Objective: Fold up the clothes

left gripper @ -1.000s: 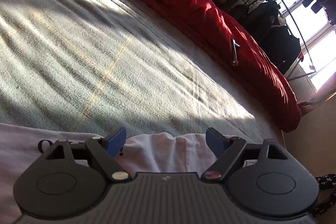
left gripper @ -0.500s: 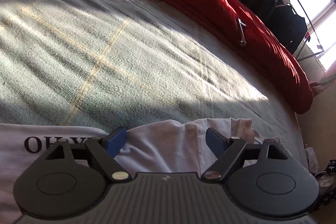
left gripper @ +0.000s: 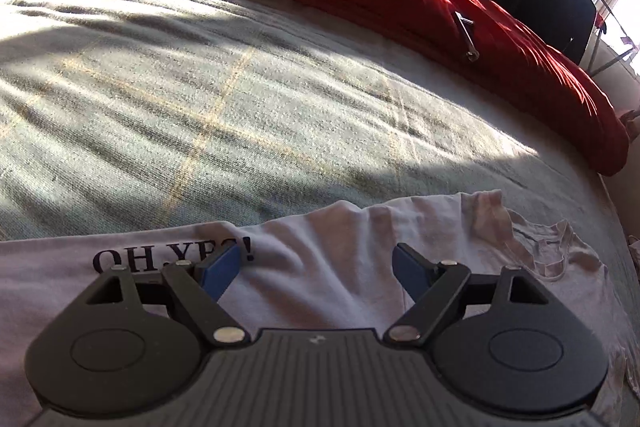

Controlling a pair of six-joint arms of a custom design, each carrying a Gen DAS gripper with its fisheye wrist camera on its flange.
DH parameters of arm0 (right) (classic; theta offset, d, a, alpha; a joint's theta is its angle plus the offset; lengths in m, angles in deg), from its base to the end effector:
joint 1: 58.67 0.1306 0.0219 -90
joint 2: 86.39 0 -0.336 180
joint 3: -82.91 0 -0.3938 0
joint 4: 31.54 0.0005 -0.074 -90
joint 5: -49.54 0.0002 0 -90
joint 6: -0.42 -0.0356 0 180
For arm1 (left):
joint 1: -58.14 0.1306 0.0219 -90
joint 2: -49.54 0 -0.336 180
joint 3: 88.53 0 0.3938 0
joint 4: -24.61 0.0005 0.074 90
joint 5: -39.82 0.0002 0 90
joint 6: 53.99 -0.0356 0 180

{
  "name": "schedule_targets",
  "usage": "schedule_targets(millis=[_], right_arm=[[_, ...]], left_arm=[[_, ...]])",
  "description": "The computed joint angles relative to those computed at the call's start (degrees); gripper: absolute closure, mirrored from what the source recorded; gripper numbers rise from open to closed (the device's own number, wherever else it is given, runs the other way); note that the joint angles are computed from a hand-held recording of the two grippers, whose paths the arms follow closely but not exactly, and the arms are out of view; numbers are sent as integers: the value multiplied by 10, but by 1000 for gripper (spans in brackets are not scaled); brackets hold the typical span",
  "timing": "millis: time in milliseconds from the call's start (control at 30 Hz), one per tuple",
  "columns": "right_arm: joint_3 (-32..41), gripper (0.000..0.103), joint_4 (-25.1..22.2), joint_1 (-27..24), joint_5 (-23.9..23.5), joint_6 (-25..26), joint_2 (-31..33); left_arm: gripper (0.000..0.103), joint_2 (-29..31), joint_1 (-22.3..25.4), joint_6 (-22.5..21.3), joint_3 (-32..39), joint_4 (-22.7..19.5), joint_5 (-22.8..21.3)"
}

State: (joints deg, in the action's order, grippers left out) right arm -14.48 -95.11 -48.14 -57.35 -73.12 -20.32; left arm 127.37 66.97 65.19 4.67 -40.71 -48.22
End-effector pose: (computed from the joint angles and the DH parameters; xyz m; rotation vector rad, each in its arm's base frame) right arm 0.3292 0.0712 0.4706 -0.6856 2.2653 0.3022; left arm 0.3966 0.0599 0.4794 -0.7841 2.3234 -0.1992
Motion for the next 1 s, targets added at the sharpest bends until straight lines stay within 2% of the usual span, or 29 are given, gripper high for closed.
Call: schedule_targets(millis=[67,200,400,533,633,733,833,933,1000], right_arm=[[-1,0,1,-3,-5,3,0],[-2,0,2,-4,-7,4,-1],[-12,0,14,-6,-13,4,-8],[-17,0,21,-5,-12,2,-11],[-19,0,23,-7,-15,1,-12],[-21,0,26,-7,-16,3,-13],[-19,0,24,-5,-11,3,-13],[-14,0,17,-4,-10,2,-13],[-11,0,11,-5,-10,0,-14]], left_arm=[[19,15,0,-7,3,22,-19],[19,47,-1,8,47,1,-47],[19,11,-59,-28,49,-30,-55],[18,30,-103,-50,54,-61,-113],[16,53,-105,-49,52,-50,-142],[11,87,-93,-50,72,-31,-153],[11,119,-84,-29,115,-57,-159],[12,106,-90,-4,122,-61,-150],[12,81,-104,-12,109,-50,-133]])
